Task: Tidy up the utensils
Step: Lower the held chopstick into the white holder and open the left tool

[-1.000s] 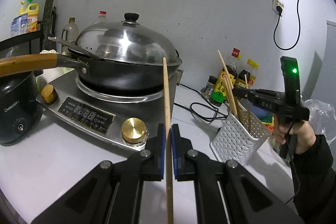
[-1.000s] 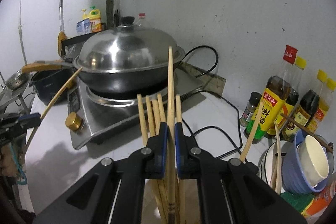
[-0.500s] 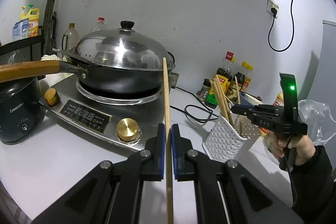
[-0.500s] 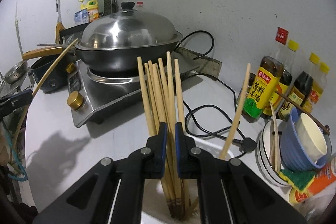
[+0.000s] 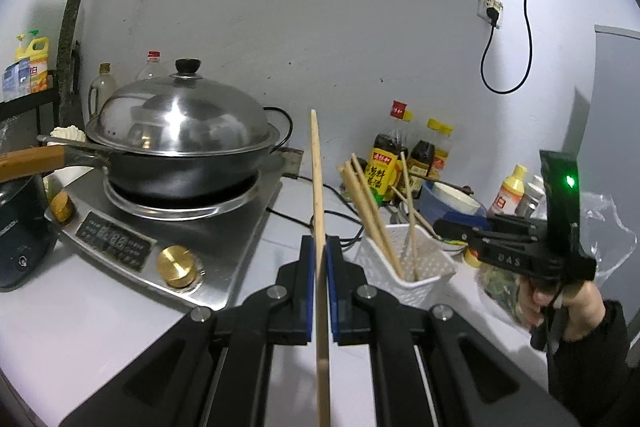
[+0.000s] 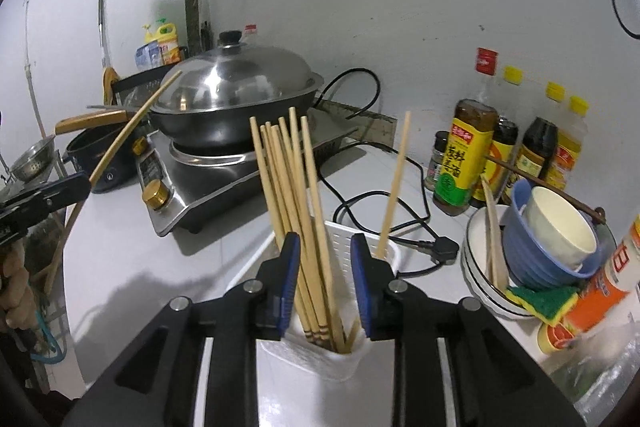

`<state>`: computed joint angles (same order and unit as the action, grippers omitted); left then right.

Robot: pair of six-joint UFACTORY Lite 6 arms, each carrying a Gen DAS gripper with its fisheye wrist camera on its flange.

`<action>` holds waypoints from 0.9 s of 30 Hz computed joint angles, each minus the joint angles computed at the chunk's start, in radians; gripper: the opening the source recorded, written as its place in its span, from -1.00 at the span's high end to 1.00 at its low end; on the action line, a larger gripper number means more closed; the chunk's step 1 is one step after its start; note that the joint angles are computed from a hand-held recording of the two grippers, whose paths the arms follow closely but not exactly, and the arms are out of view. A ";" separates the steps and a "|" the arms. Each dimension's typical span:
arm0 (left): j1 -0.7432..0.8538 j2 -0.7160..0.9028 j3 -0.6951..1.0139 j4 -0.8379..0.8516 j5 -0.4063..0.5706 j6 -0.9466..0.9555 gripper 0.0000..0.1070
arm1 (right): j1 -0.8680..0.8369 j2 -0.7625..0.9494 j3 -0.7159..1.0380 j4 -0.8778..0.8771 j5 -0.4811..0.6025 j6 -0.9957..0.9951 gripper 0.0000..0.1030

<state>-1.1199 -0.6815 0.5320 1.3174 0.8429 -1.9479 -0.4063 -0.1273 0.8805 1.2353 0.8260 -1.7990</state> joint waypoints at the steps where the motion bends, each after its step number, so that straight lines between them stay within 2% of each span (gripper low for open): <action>1: 0.001 0.016 0.013 0.009 -0.003 -0.014 0.91 | -0.026 0.001 0.004 -0.001 0.023 -0.004 0.53; 4: 0.020 0.090 0.064 0.076 -0.033 -0.103 0.91 | -0.086 0.023 0.030 0.001 0.083 -0.008 0.48; 7: 0.095 0.185 0.123 0.170 -0.134 -0.231 0.91 | -0.145 0.060 0.064 -0.002 0.149 -0.008 0.34; 10: 0.179 0.302 0.193 0.294 -0.236 -0.414 0.91 | -0.192 0.087 0.089 -0.008 0.195 -0.012 0.33; 12: 0.219 0.389 0.245 0.397 -0.267 -0.554 0.91 | -0.222 0.107 0.112 -0.010 0.229 -0.011 0.33; 16: 0.257 0.539 0.339 0.526 -0.258 -0.753 0.91 | -0.274 0.148 0.156 -0.008 0.286 -0.019 0.32; 19: 0.270 0.646 0.394 0.629 -0.214 -0.922 0.91 | -0.295 0.178 0.186 -0.009 0.313 -0.022 0.31; 27: 0.277 0.908 0.588 0.618 -0.138 -0.997 0.91 | -0.305 0.238 0.210 -0.002 0.343 -0.055 0.28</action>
<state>-0.8434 0.2270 1.1200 1.9353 0.7048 -2.9453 -0.7110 0.1108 1.0902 1.2332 1.1689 -1.8544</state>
